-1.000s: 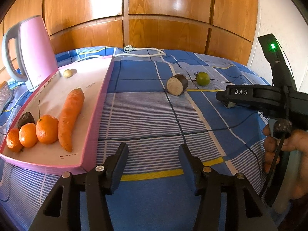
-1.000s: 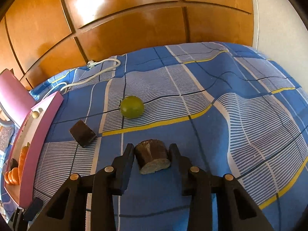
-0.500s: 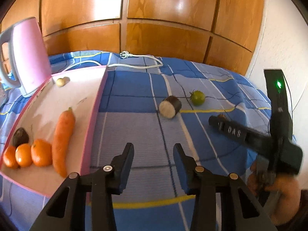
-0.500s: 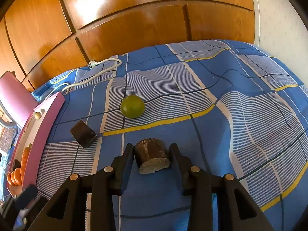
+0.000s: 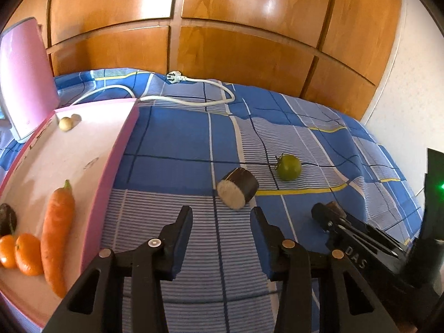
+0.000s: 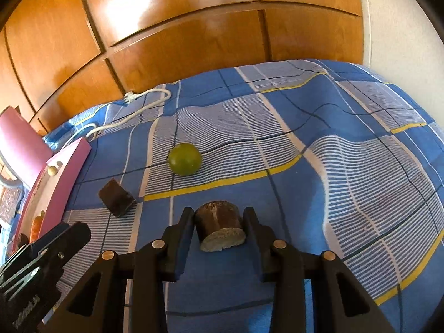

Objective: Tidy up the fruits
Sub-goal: 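Grasp the other dark cylinder piece with the left gripper while the right gripper holds its piece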

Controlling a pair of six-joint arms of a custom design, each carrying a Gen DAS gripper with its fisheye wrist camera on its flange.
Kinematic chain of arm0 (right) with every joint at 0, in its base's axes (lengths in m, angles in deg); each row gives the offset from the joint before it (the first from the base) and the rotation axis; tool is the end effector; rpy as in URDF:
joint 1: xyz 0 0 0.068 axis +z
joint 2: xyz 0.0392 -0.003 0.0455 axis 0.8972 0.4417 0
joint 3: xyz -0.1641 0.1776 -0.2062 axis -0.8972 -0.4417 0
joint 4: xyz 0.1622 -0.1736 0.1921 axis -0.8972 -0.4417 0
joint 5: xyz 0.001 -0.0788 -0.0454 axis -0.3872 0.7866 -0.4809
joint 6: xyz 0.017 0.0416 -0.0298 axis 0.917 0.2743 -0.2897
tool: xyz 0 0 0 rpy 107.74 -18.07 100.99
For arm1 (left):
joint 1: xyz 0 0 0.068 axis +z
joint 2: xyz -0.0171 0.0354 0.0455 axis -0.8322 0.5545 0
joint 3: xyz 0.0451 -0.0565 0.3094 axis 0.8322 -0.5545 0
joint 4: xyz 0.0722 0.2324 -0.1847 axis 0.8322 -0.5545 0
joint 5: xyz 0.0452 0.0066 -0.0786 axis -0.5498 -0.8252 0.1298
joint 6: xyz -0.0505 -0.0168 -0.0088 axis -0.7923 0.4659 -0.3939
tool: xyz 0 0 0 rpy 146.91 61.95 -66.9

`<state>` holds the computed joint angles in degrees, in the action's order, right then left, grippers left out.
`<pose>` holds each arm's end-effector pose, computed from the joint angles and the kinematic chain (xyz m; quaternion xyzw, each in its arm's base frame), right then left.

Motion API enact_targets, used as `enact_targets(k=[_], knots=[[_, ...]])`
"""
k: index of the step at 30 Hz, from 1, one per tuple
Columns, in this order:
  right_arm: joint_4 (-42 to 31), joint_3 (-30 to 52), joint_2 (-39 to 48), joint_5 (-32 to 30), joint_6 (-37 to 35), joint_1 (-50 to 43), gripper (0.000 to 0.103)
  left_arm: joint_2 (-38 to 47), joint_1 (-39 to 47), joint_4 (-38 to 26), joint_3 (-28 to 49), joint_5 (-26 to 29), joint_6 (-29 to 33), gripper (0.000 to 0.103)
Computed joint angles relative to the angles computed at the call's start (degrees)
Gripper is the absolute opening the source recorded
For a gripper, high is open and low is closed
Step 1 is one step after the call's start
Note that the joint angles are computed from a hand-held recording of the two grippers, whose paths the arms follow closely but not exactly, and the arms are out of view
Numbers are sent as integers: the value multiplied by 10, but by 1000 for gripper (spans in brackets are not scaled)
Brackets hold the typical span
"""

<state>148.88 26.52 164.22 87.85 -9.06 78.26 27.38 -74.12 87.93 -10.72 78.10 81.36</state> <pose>0.2132 0.0442 -0.0030 0.2551 0.8952 0.0300 0.3642 0.2699 -0.0943 0.0285 0.1750 0.9118 -0.1496 0.3401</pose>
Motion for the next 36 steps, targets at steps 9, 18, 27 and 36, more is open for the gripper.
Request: enact_targets(k=[9,18,27,36], knots=[[5,-5,0,1,8,-20,37,11,-19,-2,16,0,-10,47],[2,-6,-1,4,7,-20,37,7,-64,-17,48,12,1,47],[5,-6,-1,-1,0,-21,37,30,-62,-2,53,-48,-29,47],[31,-10,8,-18,-5,-27,37,60,-62,-23,82,-56,-33,56]])
